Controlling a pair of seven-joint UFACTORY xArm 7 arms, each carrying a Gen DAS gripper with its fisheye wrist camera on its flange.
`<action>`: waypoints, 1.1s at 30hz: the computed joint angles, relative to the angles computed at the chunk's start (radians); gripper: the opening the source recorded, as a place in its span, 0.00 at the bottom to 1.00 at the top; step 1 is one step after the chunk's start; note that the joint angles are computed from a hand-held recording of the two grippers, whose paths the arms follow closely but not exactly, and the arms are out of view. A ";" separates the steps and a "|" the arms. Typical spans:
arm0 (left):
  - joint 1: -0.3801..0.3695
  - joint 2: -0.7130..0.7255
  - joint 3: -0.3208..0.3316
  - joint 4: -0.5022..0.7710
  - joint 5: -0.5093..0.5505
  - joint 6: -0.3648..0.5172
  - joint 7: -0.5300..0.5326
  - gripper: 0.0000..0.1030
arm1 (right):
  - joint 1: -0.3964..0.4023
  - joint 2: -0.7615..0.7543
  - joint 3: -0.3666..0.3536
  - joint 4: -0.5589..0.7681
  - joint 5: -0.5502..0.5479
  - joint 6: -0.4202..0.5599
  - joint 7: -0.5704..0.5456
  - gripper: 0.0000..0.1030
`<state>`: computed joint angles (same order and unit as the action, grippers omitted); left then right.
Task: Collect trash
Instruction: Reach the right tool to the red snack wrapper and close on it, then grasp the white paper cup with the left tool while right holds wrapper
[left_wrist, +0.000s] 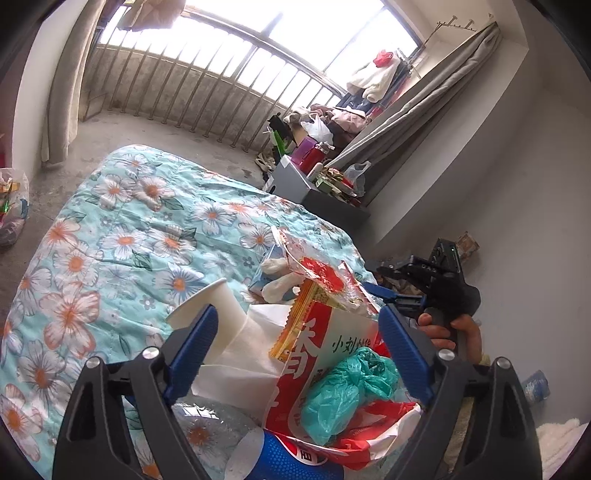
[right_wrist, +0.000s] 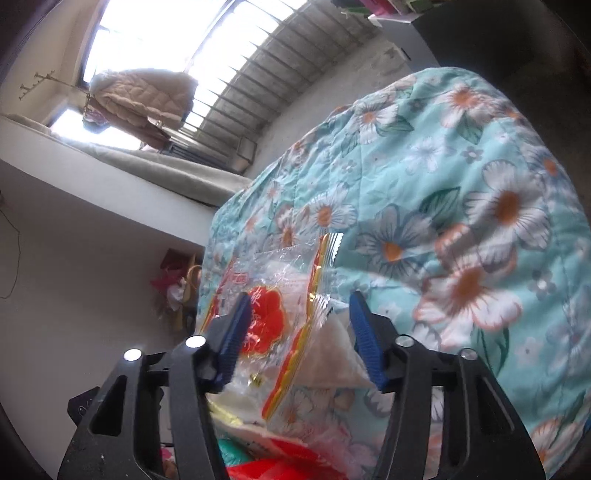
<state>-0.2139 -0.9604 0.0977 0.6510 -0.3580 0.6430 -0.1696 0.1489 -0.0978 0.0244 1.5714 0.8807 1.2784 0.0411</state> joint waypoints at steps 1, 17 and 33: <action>-0.002 0.004 0.005 0.002 -0.002 0.001 0.001 0.74 | 0.005 0.031 0.005 0.029 -0.010 0.017 -0.004 0.31; 0.098 0.091 0.019 0.082 0.059 0.050 -0.011 0.54 | -0.066 -0.154 -0.124 -0.144 0.273 -0.068 -0.128 0.07; 0.078 0.380 0.147 0.244 -0.144 0.297 0.236 0.41 | -0.036 -0.516 -0.263 -0.584 0.282 -0.157 0.019 0.07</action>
<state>-0.1360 -0.5800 0.2451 0.8951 -0.5020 0.9399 0.0663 0.1126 -0.6134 -0.2387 0.9879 1.1625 1.1209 0.0598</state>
